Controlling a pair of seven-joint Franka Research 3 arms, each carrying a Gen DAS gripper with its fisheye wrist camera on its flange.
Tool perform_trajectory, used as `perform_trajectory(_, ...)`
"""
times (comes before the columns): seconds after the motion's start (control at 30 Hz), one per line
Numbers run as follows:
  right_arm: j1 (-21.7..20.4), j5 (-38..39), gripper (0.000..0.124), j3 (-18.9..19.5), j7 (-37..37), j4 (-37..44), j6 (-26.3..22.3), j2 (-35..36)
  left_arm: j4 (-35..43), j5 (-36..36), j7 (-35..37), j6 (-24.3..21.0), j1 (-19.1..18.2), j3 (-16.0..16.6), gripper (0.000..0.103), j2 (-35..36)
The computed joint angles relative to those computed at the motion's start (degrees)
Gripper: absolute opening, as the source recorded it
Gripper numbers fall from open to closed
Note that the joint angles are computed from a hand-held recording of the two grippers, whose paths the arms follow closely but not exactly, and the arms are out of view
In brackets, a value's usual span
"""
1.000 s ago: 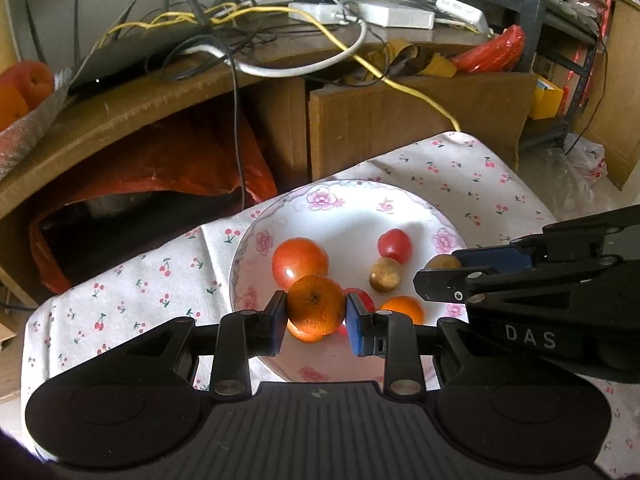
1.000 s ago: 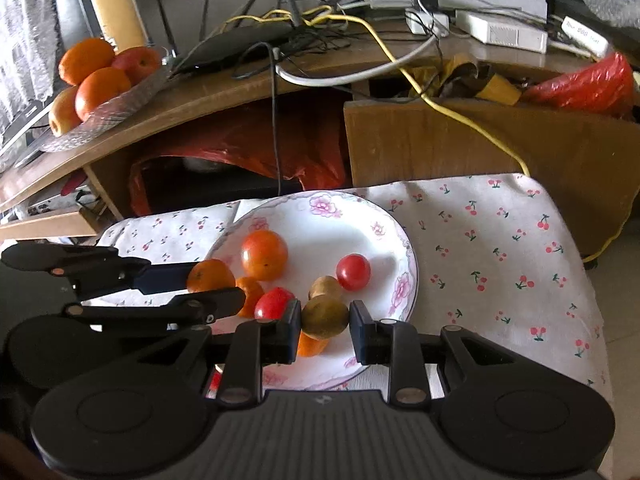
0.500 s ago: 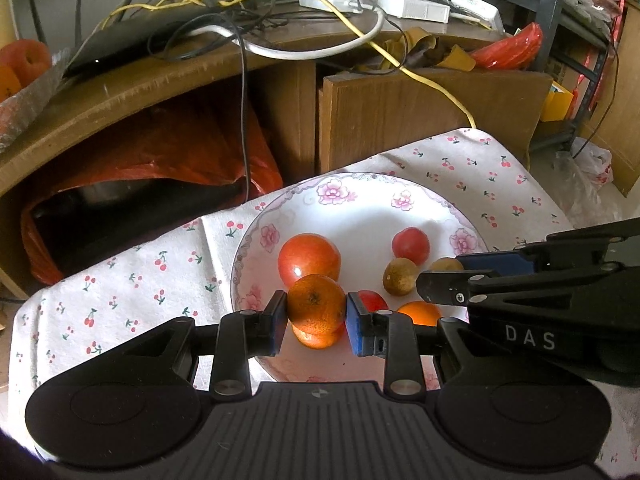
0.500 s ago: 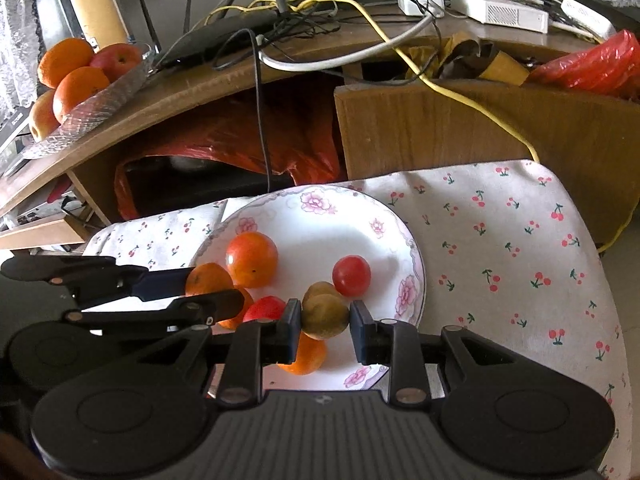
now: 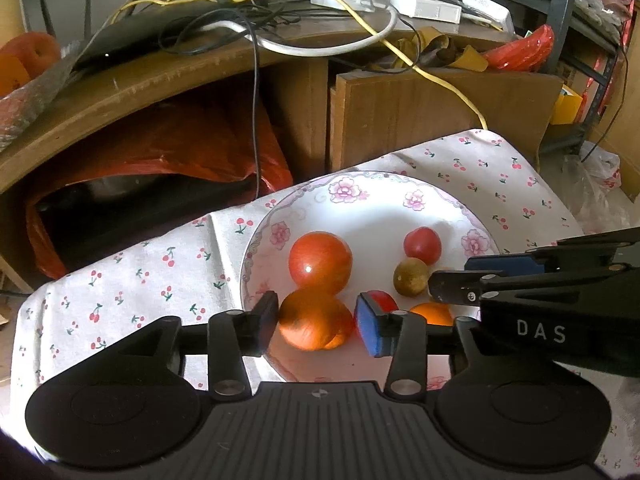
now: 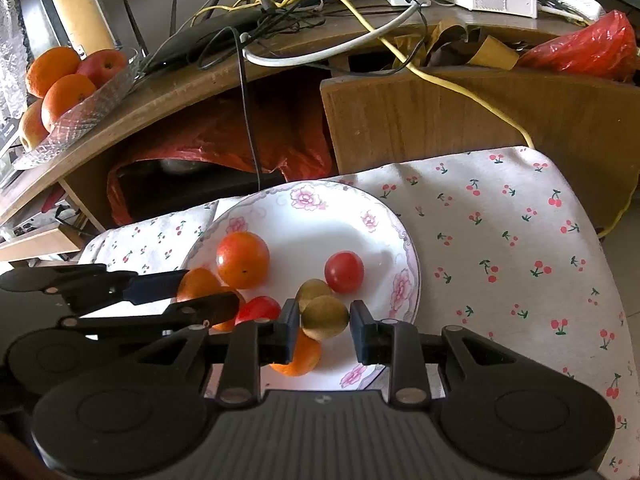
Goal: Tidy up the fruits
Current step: 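Lower both held fruits into the white bowl and open both grippers, then move both open grippers back toward the remaining fruit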
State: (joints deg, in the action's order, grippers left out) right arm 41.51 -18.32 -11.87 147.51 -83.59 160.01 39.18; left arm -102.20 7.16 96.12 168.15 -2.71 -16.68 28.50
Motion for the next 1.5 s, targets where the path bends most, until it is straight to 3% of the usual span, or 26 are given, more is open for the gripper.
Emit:
perform_trajectory(0.4,1.9,-2.7,0.047,-2.0,3.0,-1.0,0.1,-1.1,-2.2,-0.3,-0.4,1.5,0.8,-0.3,0.063,-2.0)
perform_trajectory(0.8,4.1,-7.8,0.047,-2.4,7.0,-3.8,0.4,-4.2,-8.7,-1.8,1.1,3.5,3.0,-1.7,0.064,-7.4)
perform_trajectory(1.17,5.1,-11.5,0.047,-0.4,10.4,-7.6,0.9,-7.4,-16.5,-7.2,6.9,4.4,6.0,-3.7,0.068,-13.4)
perform_trajectory(1.5,3.8,-10.0,0.048,3.5,7.9,-8.6,0.3,-7.6,-20.6,-9.0,12.3,2.9,4.8,-1.4,0.070,-15.9)
